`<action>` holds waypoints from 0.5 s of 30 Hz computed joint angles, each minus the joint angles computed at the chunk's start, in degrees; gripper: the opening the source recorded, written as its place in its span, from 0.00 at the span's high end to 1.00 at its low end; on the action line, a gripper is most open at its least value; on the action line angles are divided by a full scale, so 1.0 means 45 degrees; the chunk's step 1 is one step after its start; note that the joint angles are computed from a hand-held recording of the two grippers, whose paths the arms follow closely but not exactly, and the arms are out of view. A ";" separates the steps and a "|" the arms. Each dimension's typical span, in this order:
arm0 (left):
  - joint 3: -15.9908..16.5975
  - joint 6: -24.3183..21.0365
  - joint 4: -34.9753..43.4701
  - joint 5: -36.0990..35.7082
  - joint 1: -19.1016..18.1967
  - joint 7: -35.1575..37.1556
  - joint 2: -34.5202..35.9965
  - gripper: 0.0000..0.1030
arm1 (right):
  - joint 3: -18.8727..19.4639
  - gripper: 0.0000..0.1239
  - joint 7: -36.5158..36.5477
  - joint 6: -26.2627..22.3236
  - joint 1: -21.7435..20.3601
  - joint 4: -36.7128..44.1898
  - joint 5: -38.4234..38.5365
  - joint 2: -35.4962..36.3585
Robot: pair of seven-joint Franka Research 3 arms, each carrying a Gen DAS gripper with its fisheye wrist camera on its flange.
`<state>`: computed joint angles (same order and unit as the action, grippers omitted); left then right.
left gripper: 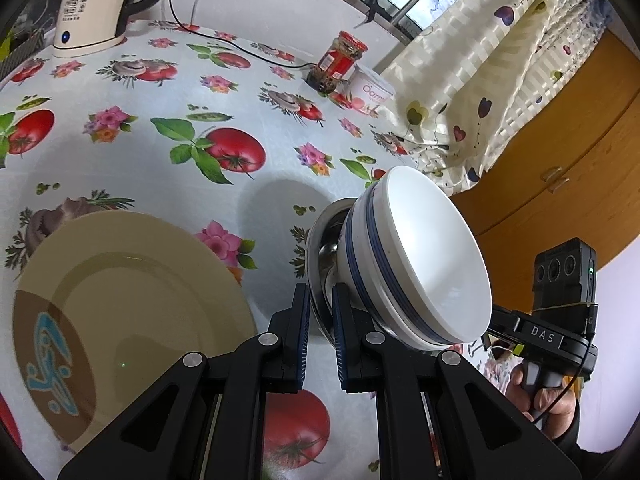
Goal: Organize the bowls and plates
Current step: 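Carry the bowl stack with both grippers over the beige plate stack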
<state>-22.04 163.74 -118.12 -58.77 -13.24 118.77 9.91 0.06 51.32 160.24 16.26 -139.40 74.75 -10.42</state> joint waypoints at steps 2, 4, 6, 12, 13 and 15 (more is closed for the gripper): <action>0.0029 0.0048 -0.0093 -0.0021 0.0020 -0.0014 -0.0105 0.89 | 0.0045 0.92 0.0005 0.0013 0.0048 0.0089 0.0003 0.0051; 0.0069 0.0082 -0.0228 -0.0126 0.0036 0.0034 -0.0257 0.89 | 0.0085 0.92 -0.0026 0.0012 0.0097 0.0184 0.0025 0.0112; 0.0134 0.0124 -0.0378 -0.0255 0.0027 0.0087 -0.0414 0.89 | 0.0108 0.92 -0.0083 -0.0036 0.0129 0.0269 0.0030 0.0165; 0.0397 0.0262 -0.0644 -0.0396 -0.0092 0.0040 -0.0690 0.89 | 0.0228 0.92 -0.0118 -0.0083 0.0224 0.0529 -0.0039 0.0347; 0.0424 0.0307 -0.0730 -0.0514 -0.0092 0.0104 -0.0770 0.89 | 0.0249 0.92 -0.0113 -0.0092 0.0240 0.0572 -0.0070 0.0377; 0.0510 0.0348 -0.0833 -0.0641 -0.0120 0.0162 -0.0875 0.89 | 0.0298 0.92 -0.0115 -0.0103 0.0283 0.0666 -0.0125 0.0435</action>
